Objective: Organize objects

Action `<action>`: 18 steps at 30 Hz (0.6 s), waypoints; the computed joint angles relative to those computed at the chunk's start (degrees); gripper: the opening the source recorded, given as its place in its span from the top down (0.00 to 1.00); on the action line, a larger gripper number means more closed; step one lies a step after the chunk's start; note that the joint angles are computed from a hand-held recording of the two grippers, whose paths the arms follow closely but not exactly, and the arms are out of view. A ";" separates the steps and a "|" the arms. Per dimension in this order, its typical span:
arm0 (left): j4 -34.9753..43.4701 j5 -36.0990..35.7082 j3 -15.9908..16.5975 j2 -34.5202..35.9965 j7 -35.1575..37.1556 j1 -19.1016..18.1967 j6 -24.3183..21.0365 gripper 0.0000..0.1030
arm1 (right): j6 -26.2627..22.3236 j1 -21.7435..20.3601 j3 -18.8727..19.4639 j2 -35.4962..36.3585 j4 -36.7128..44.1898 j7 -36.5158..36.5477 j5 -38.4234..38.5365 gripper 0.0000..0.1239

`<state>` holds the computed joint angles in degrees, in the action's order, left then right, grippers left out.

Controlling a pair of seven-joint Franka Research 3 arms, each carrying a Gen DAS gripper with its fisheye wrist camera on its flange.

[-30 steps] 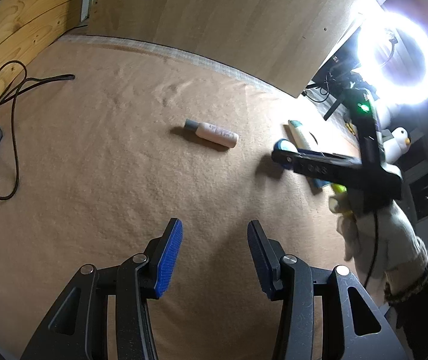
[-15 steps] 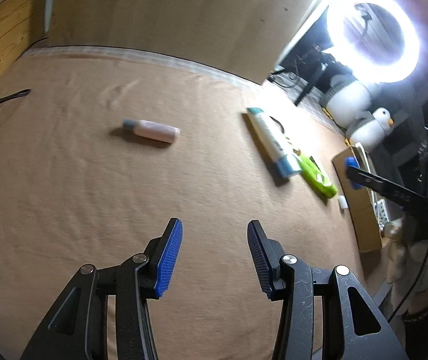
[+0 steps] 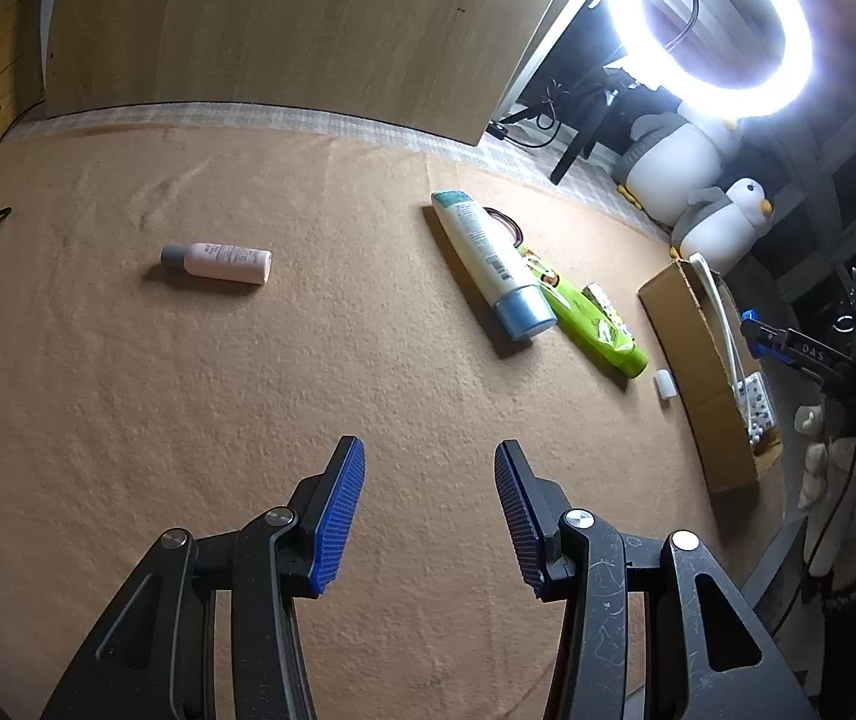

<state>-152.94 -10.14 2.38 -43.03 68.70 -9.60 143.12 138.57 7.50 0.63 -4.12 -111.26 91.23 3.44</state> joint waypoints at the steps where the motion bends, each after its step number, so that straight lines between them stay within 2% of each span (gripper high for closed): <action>1: 0.09 0.07 -0.12 0.13 -0.10 0.09 -0.09 0.53 | -0.04 -0.19 -0.20 0.39 0.28 0.04 0.00 0.63; 8: 0.61 0.41 -0.23 0.58 -0.07 0.40 -0.62 0.53 | -0.86 -0.64 -0.71 2.08 1.78 0.02 0.15 0.62; 10: 0.74 0.30 -0.19 0.76 0.20 0.21 -0.61 0.53 | -1.23 -0.67 -0.76 2.52 2.42 0.42 0.04 0.59; 12: 0.81 0.26 -0.17 0.82 0.43 0.15 -0.65 0.53 | -0.11 -0.64 -0.72 1.95 1.75 1.06 -0.75 0.51; 18: 0.88 -0.17 -0.09 1.19 1.05 -0.08 -0.59 0.53 | 0.90 -0.44 -0.55 0.50 0.96 0.10 0.61 0.51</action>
<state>-152.07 -10.31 2.29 -41.84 69.75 -9.68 142.53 139.48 7.06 0.08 -3.63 -110.31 91.33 4.04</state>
